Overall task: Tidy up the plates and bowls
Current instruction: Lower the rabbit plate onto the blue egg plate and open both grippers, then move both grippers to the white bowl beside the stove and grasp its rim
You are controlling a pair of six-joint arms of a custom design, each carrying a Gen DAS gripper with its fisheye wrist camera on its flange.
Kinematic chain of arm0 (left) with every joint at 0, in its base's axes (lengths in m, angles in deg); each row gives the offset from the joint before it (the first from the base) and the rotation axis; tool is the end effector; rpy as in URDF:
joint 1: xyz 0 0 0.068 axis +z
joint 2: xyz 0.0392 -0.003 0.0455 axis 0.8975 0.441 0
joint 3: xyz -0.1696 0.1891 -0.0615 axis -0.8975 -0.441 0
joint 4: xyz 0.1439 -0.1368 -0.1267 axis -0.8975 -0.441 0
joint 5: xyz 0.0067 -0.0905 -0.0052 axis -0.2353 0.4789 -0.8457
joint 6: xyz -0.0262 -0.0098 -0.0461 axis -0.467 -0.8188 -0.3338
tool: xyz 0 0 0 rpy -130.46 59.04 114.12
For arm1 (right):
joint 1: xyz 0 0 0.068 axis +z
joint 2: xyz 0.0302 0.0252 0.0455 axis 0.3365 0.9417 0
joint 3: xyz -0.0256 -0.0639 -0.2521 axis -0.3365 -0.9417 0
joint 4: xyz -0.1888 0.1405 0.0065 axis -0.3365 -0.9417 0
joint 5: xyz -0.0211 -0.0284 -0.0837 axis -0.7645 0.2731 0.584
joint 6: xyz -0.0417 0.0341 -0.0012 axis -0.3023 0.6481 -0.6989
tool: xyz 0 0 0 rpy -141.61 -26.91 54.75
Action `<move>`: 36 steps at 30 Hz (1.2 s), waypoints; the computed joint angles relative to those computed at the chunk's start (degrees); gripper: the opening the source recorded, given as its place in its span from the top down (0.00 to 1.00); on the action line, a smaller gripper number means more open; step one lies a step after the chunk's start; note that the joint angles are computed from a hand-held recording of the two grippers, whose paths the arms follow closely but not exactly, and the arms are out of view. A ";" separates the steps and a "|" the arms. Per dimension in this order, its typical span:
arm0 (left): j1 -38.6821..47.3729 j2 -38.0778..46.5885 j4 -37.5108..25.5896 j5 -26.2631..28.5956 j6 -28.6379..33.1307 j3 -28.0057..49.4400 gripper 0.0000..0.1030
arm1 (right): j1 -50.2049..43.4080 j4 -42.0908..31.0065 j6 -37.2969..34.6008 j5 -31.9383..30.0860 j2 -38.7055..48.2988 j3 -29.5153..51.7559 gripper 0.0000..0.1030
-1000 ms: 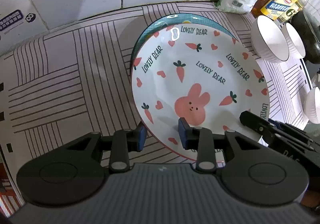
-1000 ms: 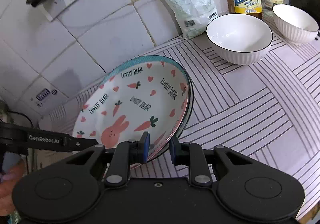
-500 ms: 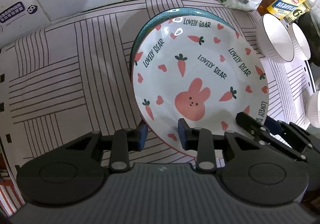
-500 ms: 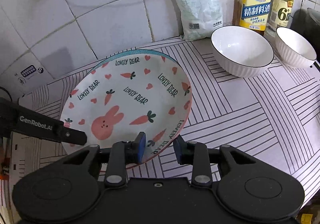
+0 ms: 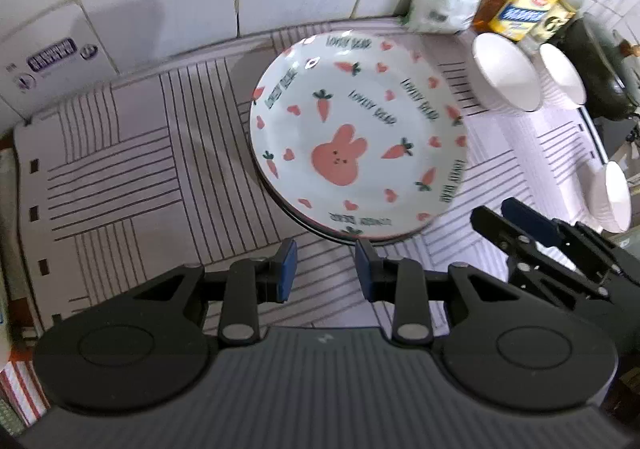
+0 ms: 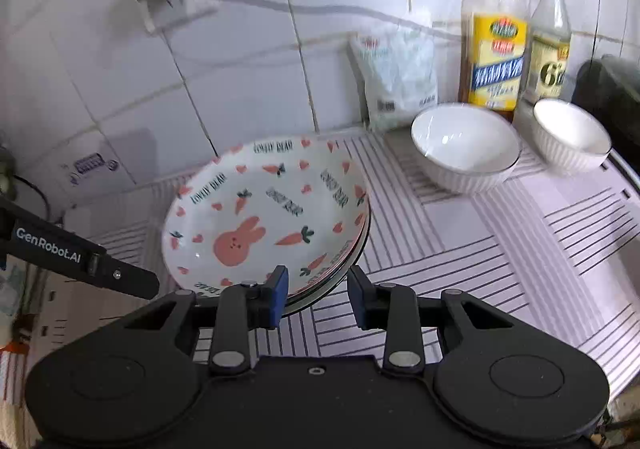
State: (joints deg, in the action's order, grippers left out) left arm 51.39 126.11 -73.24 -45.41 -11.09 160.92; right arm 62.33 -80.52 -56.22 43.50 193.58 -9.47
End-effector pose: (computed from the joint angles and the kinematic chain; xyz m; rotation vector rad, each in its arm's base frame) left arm 0.3663 -0.0846 0.2463 0.0992 2.8191 -0.2331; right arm 0.2679 0.2362 0.1815 -0.1708 2.4195 0.3096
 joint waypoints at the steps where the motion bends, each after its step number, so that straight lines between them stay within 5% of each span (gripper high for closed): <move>1: -0.40 -1.49 -0.34 -0.27 -0.14 -0.51 0.70 | -0.07 -0.03 -0.68 0.02 -2.26 -1.25 0.63; 11: -8.53 -11.01 -8.00 -8.53 -5.76 1.49 0.55 | -5.52 -6.20 -13.07 -6.78 -21.89 -6.64 0.48; 19: -19.92 -14.19 -9.31 -14.89 -17.78 5.42 0.28 | -19.43 -13.78 -31.35 -24.51 -33.41 -6.40 0.07; 28: -34.84 -5.50 -14.19 -27.57 -31.80 15.68 0.10 | -45.39 -23.52 -58.32 -45.17 -38.29 -7.42 0.02; 36: -41.89 8.20 -15.79 -31.42 -39.98 29.11 0.06 | -69.50 -30.72 -82.15 -55.88 -28.22 -5.56 0.02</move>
State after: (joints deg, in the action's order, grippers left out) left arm 9.50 134.31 -89.03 -76.82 -51.06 190.03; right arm -7.17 -111.24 -138.37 -12.38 165.36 -15.04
